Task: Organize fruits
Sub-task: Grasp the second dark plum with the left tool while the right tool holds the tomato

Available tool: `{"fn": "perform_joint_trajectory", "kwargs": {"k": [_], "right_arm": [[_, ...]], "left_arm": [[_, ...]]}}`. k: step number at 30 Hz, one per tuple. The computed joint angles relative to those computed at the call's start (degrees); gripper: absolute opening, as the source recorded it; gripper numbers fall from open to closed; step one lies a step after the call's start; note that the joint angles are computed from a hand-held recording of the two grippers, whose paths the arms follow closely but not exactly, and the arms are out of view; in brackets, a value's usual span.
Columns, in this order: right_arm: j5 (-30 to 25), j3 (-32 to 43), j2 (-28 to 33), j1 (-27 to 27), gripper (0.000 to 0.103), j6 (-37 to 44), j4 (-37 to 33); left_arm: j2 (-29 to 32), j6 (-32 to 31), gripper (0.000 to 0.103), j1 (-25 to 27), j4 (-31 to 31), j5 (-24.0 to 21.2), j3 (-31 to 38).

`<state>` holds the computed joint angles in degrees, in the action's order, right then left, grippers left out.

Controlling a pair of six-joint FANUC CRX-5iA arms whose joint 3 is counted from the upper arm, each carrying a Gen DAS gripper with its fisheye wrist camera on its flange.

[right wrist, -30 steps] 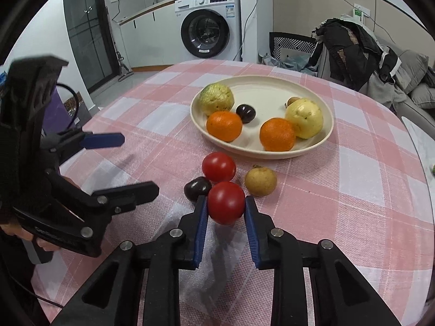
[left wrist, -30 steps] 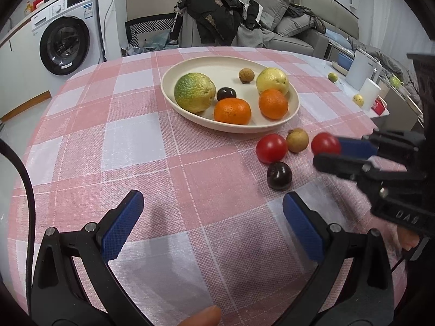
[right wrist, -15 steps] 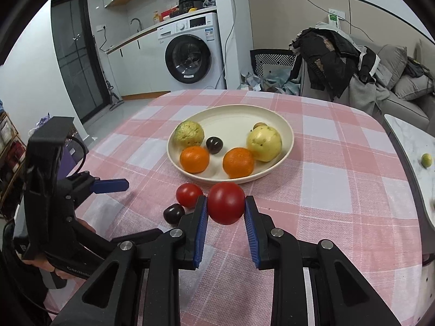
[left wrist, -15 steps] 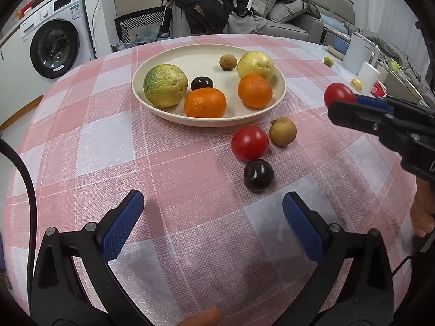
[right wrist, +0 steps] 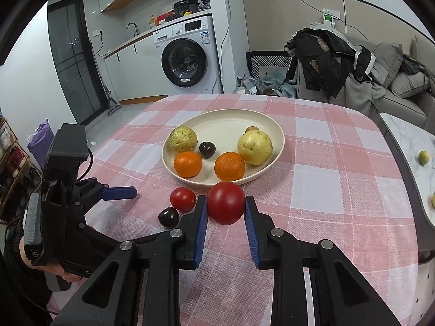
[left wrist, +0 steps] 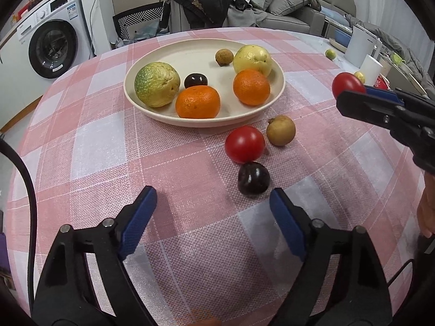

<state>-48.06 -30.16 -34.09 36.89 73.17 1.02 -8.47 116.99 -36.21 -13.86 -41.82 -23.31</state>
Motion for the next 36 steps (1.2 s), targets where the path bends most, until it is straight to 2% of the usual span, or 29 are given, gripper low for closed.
{"fn": "perform_joint_trajectory", "kwargs": {"k": [6,14,17,20,25,36], "right_arm": [[-0.6,0.2,0.1,-0.8,0.027,-0.5,0.2],[-0.8,0.3,-0.2,-0.9,0.027,-0.7,0.3],[-0.9,0.3,-0.2,-0.8,0.027,-0.8,0.7],[-0.9,0.3,0.1,-0.7,0.027,-1.0,0.9],[-0.9,0.2,-0.2,-0.6,0.027,-1.3,1.4],[-0.8,0.2,0.9,-2.0,0.027,-1.4,0.7]], "left_arm": [[-0.9,-2.2,0.063,0.3,1.7,1.5,-1.1],[-1.7,-6.4,0.03,0.3,5.3,3.6,-2.5],[-2.4,-7.3,0.023,0.3,6.2,4.4,-3.2],[-3.0,-7.4,0.018,0.4,6.4,5.0,-3.6],[-4.7,-8.5,0.017,1.2,7.8,6.3,-5.1],[-5.6,-11.4,0.017,2.6,11.1,7.1,-6.8]]}}
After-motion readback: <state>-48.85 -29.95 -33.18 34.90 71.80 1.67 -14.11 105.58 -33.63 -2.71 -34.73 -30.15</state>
